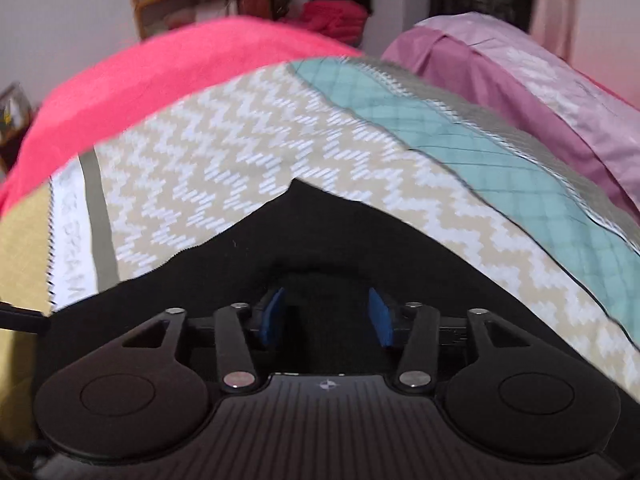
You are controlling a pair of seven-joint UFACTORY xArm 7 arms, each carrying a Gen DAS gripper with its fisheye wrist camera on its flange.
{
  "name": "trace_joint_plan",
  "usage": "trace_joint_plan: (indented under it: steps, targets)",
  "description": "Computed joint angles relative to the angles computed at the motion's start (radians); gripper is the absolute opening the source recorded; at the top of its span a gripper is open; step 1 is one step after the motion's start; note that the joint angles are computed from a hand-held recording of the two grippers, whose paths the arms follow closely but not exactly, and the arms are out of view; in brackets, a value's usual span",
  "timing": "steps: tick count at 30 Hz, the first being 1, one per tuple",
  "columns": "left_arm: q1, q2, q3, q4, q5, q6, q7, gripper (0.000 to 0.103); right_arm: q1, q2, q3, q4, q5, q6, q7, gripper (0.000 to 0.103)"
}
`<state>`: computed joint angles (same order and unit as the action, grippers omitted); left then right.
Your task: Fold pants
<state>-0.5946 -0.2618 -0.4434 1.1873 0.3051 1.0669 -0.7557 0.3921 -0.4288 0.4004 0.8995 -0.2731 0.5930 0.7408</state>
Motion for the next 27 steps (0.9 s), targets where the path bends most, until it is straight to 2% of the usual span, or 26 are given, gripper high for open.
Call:
trace_joint_plan:
  steps: [2,3,4,5,6,7,8,10,14,15,17,18,19,20,21,23,27]
  targets:
    - [0.001,0.002,0.005,0.006,-0.009,0.004,0.003,0.103,0.007,-0.026,-0.011,-0.021,0.004,0.022,0.03,0.068]
    - [0.003,0.004,0.005,0.015,-0.011,0.015,0.0,0.103,-0.025,0.002,0.01,-0.005,0.013,0.042,0.023,0.067]
    - [0.004,0.007,0.005,0.026,-0.013,0.024,-0.002,0.103,-0.041,0.032,0.016,-0.006,-0.02,0.021,0.057,0.072]
    - [0.005,0.011,0.006,0.039,-0.013,0.035,0.0,0.103,-0.055,0.044,0.017,-0.019,-0.04,-0.042,0.09,0.086]
    - [0.005,0.017,0.004,0.056,-0.008,0.047,0.003,0.103,-0.028,0.065,-0.016,-0.011,-0.018,-0.063,0.098,0.095]
    - [0.006,0.026,0.001,0.078,0.006,0.06,0.008,0.103,-0.035,0.068,-0.008,0.01,0.0,-0.043,0.112,0.094]
    - [0.007,0.033,-0.002,0.095,0.024,0.064,0.014,0.103,-0.034,0.052,-0.005,0.018,-0.003,-0.018,0.128,0.088]
    - [0.007,0.06,0.0,0.138,0.052,0.051,0.033,0.103,-0.035,-0.042,0.0,-0.014,-0.013,0.033,0.163,0.087]
    - [-0.005,0.178,0.01,0.252,0.12,-0.015,0.052,0.103,-0.084,-0.285,0.057,-0.099,-0.021,0.268,0.311,0.089]
    - [-0.015,0.222,0.018,0.291,0.134,-0.029,0.048,0.103,-0.08,-0.323,0.046,-0.135,0.004,0.295,0.329,0.091]
    - [-0.041,0.32,0.04,0.373,0.144,-0.059,0.051,0.103,-0.056,-0.305,-0.018,-0.182,0.068,0.331,0.297,0.093]
    - [-0.057,0.383,0.05,0.433,0.147,-0.051,0.051,0.103,-0.069,-0.308,-0.014,-0.203,0.054,0.303,0.277,0.098]
    - [-0.074,0.443,0.061,0.497,0.141,-0.033,0.053,0.103,-0.07,-0.314,-0.022,-0.205,0.032,0.291,0.271,0.095]
    - [-0.09,0.51,0.072,0.569,0.124,-0.013,0.061,0.103,-0.09,-0.315,-0.02,-0.18,0.044,0.32,0.26,0.089]
    - [-0.108,0.566,0.084,0.631,0.117,0.006,0.06,0.103,-0.104,-0.343,-0.018,-0.171,0.039,0.343,0.269,0.089]
    - [-0.147,0.658,0.109,0.74,0.111,0.05,0.073,0.103,-0.12,-0.477,-0.016,-0.212,0.019,0.361,0.285,0.093]
    - [-0.215,0.762,0.177,0.839,0.127,0.114,0.088,0.103,-0.146,-0.806,-0.026,-0.32,-0.009,0.53,0.252,0.099]
